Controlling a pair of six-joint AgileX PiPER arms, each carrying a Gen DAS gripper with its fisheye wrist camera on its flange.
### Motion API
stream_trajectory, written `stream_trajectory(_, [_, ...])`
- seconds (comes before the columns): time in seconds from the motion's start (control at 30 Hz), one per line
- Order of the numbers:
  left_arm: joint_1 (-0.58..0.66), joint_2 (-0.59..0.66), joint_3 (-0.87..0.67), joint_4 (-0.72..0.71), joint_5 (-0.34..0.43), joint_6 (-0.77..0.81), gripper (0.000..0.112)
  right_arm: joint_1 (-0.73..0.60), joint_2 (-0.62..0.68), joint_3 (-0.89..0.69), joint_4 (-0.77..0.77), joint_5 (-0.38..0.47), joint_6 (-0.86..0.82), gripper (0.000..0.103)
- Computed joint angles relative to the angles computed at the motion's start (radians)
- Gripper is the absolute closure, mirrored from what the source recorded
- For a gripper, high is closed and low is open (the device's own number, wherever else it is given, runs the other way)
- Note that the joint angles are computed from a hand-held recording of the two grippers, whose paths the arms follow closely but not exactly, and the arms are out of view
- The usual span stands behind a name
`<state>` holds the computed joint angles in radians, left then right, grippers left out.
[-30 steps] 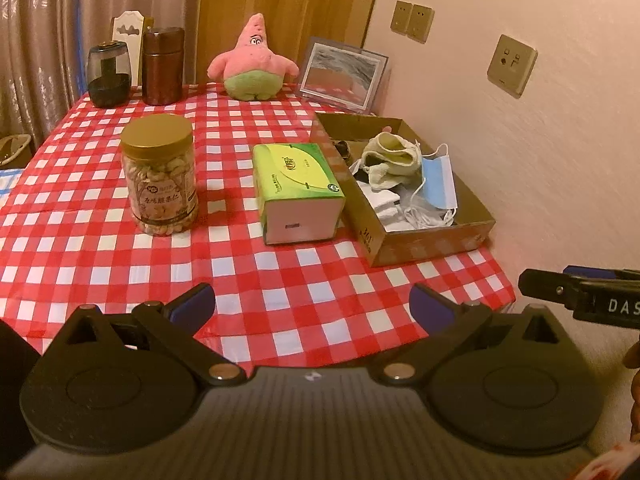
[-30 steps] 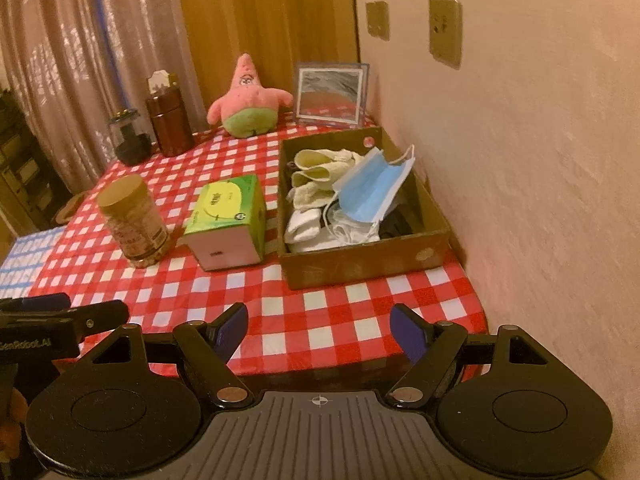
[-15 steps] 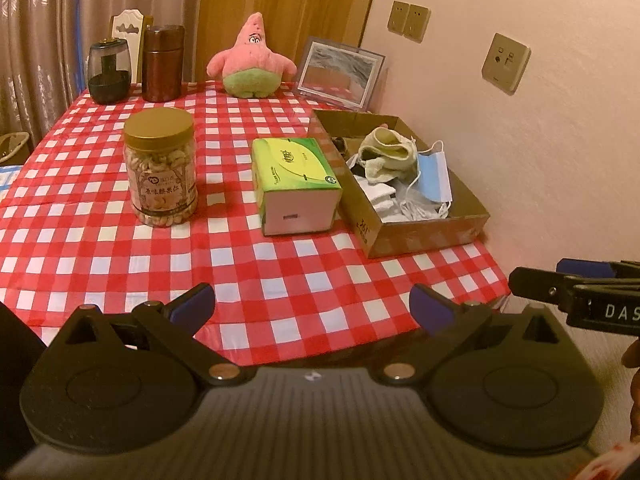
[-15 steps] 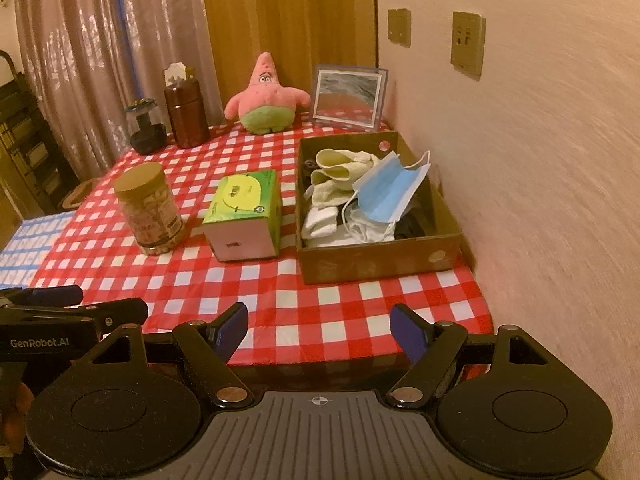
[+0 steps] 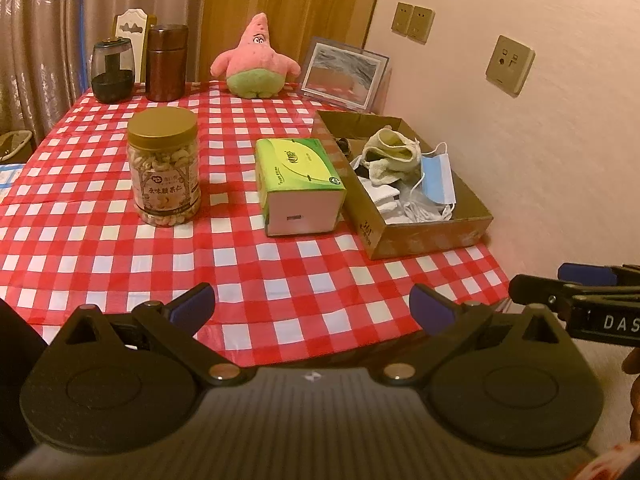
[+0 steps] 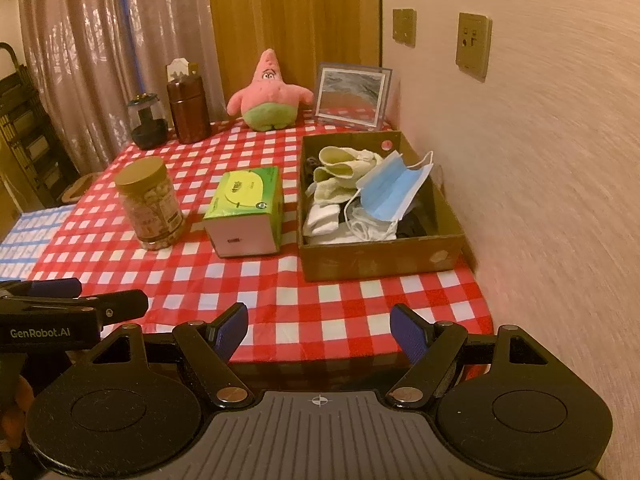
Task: Organize soft objects
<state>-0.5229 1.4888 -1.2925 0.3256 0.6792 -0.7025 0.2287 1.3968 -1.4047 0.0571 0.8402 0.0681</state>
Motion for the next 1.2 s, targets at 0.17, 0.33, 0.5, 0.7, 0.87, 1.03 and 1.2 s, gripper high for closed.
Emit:
stream_trajectory(0.17, [0.001,0.001,-0.001,0.002,0.0,0.0,0.009,-0.003,0.001,0.001,0.003,-0.001,-0.006,0.025])
stream_trajectory(0.33, [-0.001,0.0,0.003,0.014,-0.003,-0.012,0.009,-0.002,0.001,0.004,0.005,0.0,-0.004,0.025])
stream_trajectory(0.5, [-0.002,0.0,0.002,0.013,-0.002,-0.011,0.009,0.0,0.001,0.003,-0.003,-0.001,0.006,0.025])
stream_trajectory(0.7, [0.0,0.0,0.003,0.01,-0.004,-0.009,0.009,0.001,0.0,0.003,-0.007,0.0,0.011,0.025])
stream_trajectory(0.87, [0.0,0.0,0.002,0.008,-0.004,-0.006,0.009,0.004,-0.002,0.003,-0.009,0.0,0.014,0.025])
stream_trajectory(1.03, [-0.001,0.004,-0.006,0.01,-0.001,-0.008,0.009,0.002,-0.002,0.003,-0.008,-0.001,0.012,0.025])
stream_trajectory(1.2, [-0.003,0.004,-0.007,0.014,0.0,-0.011,0.009,0.003,-0.002,0.001,-0.011,0.0,0.016,0.025])
